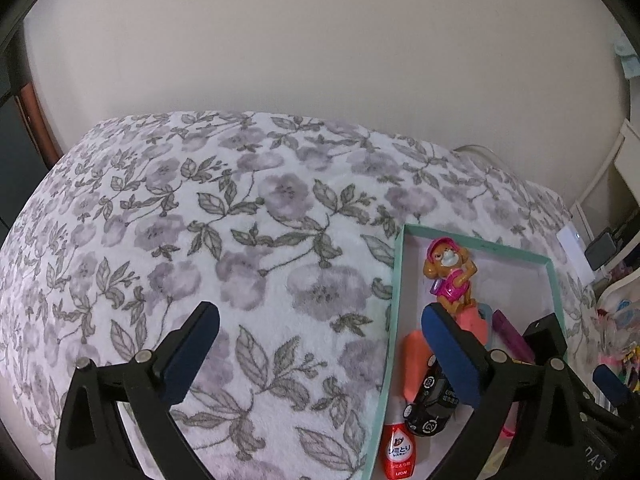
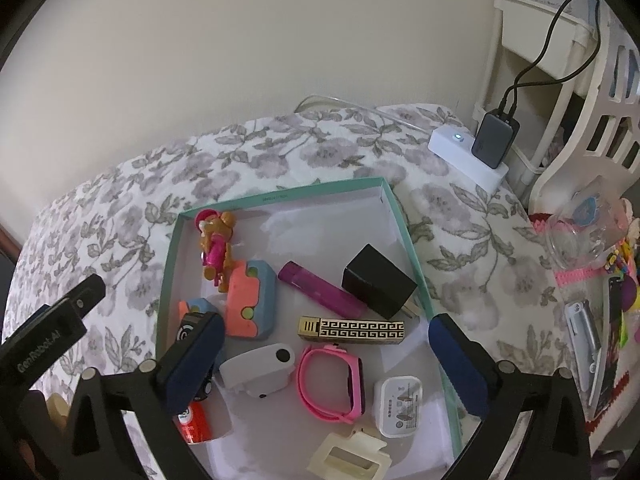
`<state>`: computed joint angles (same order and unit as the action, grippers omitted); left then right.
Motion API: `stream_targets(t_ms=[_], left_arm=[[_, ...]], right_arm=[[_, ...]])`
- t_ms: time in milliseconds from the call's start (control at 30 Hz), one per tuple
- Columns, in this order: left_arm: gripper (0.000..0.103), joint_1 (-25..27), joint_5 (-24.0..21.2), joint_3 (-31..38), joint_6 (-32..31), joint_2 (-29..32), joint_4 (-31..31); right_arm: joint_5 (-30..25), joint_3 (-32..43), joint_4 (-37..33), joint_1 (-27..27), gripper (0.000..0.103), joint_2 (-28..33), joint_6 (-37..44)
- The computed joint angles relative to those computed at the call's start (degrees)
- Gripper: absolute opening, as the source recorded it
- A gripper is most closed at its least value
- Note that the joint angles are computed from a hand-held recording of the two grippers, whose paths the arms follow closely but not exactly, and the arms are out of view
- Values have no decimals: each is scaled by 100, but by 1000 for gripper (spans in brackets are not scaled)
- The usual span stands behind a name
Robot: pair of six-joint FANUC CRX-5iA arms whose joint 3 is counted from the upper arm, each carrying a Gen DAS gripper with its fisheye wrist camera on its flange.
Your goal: Organize rigid objects
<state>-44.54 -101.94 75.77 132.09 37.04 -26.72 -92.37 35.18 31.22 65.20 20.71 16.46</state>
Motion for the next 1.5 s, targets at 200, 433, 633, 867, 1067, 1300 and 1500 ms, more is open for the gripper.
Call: stream_targets(t_ms=[200,433,633,867,1067,1300,1500], left_arm=[[101,-21,-84,51,-87,9,-106],[101,-66,-399,480,-295,204,-89],[101,-359,-1232,1333,-544,503,-812],[101,-730,-1570,2015,-911,604,-1336],[101,-895,-1296,998,-680,-75,-1327],[101,-1296,-1281,527,-802,-489,-1905],[101,-1724,-1677,1181,-1646,-274,-3030]], right_arm=[[14,9,32,11,103,0,-3],[-51,66,65,53,103,12,-29],[-128,94,153,219,103,-26,-85],[-232,106,437,546,103,-123,-196],[-244,107,714,851,103,-212,-328],[-317,44,1148,1187,103,-307,-467],[-246,-68,1296,1378,103,-430,-674]])
